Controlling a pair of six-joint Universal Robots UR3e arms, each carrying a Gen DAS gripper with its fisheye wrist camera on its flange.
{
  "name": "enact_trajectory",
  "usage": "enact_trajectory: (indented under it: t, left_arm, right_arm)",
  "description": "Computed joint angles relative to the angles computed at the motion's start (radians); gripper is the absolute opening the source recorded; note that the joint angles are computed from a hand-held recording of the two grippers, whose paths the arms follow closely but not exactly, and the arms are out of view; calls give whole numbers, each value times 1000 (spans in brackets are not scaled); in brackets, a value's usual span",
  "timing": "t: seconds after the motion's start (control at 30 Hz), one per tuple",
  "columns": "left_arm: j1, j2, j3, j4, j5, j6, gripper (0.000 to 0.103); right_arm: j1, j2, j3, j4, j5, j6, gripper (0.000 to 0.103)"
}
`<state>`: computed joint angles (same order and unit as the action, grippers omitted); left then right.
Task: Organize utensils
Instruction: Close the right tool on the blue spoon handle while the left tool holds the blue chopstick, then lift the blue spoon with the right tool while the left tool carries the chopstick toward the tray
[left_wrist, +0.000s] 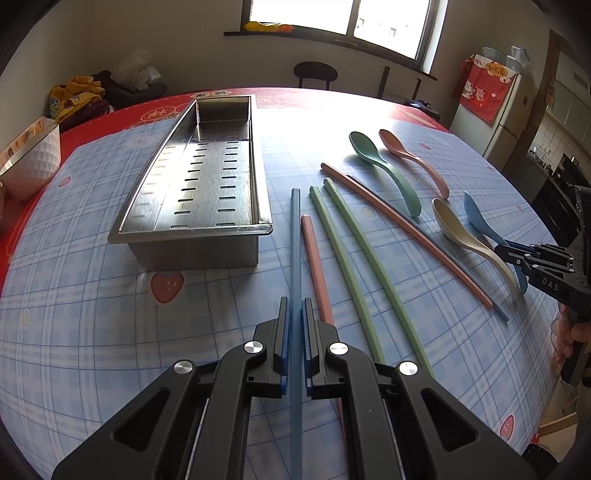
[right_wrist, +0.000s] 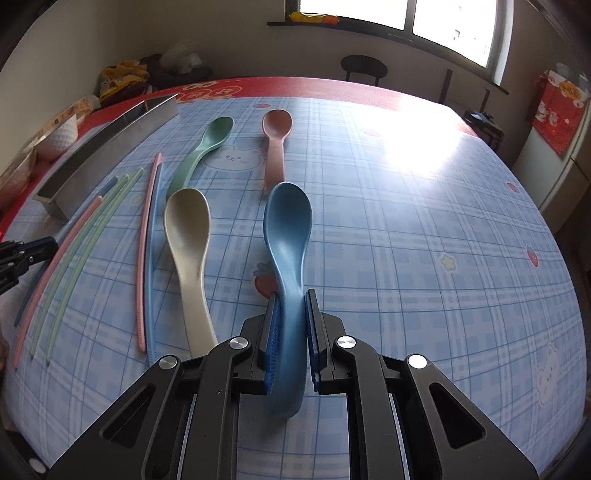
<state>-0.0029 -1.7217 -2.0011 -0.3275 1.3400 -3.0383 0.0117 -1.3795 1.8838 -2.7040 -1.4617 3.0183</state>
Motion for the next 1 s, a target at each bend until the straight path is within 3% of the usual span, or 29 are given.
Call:
enact_trajectory:
  t: [0.2,0.4,0.8,1.0]
  left_arm:
    - [-2,0,0,1,5,2,7]
    - [-16,-6,7,3,29,3,7]
    - [-37,-17,19,8,65,-7,7]
    - [-68,-31,35,14,116,-6,7]
  right_arm:
    - [-96,-16,26,6,175,31,13]
    - [-179,-43,102,-130,411,183,13]
    - [-33,89,83,-484,340,307,13]
    - [-93,91,132,-530,418,358,13]
